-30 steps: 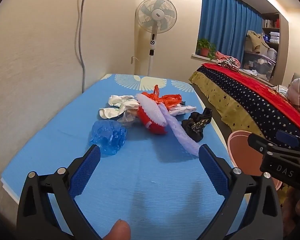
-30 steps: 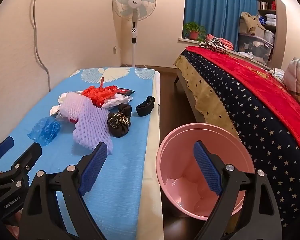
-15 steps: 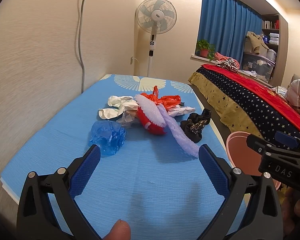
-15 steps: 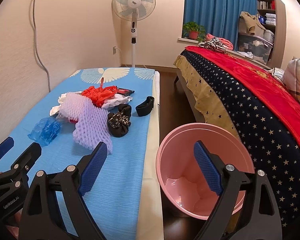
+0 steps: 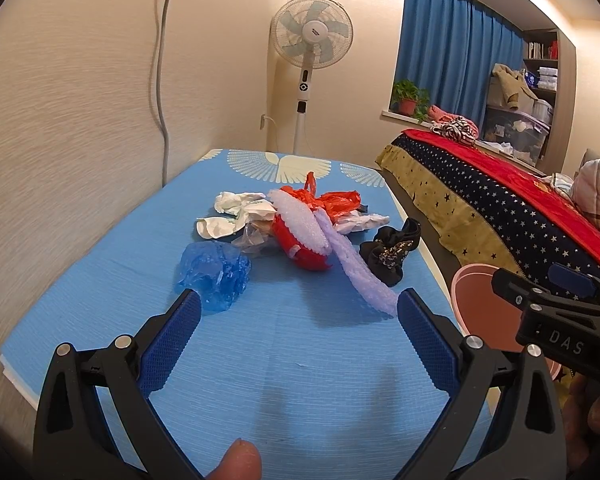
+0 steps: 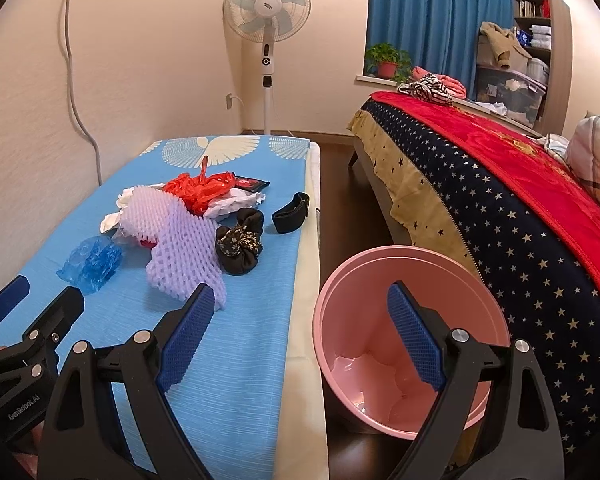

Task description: Collect trash

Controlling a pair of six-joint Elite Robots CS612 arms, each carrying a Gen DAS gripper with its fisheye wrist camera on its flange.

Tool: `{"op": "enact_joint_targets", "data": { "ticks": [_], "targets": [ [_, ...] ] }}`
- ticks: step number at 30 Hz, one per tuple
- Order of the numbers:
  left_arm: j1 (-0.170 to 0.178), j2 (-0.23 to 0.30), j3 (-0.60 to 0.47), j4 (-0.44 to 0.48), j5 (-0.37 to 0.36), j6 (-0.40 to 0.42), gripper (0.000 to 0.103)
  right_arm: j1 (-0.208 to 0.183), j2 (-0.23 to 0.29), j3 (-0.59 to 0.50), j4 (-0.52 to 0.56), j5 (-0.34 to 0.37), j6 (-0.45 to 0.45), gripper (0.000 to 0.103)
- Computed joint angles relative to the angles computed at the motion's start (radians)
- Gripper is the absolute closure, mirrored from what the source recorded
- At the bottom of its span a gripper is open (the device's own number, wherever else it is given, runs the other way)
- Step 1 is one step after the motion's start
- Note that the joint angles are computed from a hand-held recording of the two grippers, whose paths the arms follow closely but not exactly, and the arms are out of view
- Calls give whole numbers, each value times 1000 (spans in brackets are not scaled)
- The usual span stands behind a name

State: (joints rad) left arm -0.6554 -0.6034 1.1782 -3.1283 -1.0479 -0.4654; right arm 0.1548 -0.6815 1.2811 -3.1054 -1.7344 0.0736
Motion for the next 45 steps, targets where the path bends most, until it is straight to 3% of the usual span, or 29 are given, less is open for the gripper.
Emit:
{"op": "enact_joint_targets", "data": {
  "ticks": [45],
  "targets": [
    [6, 11, -19, -22, -3, 1, 8, -7, 7, -19, -3, 14, 47, 16]
  ]
}}
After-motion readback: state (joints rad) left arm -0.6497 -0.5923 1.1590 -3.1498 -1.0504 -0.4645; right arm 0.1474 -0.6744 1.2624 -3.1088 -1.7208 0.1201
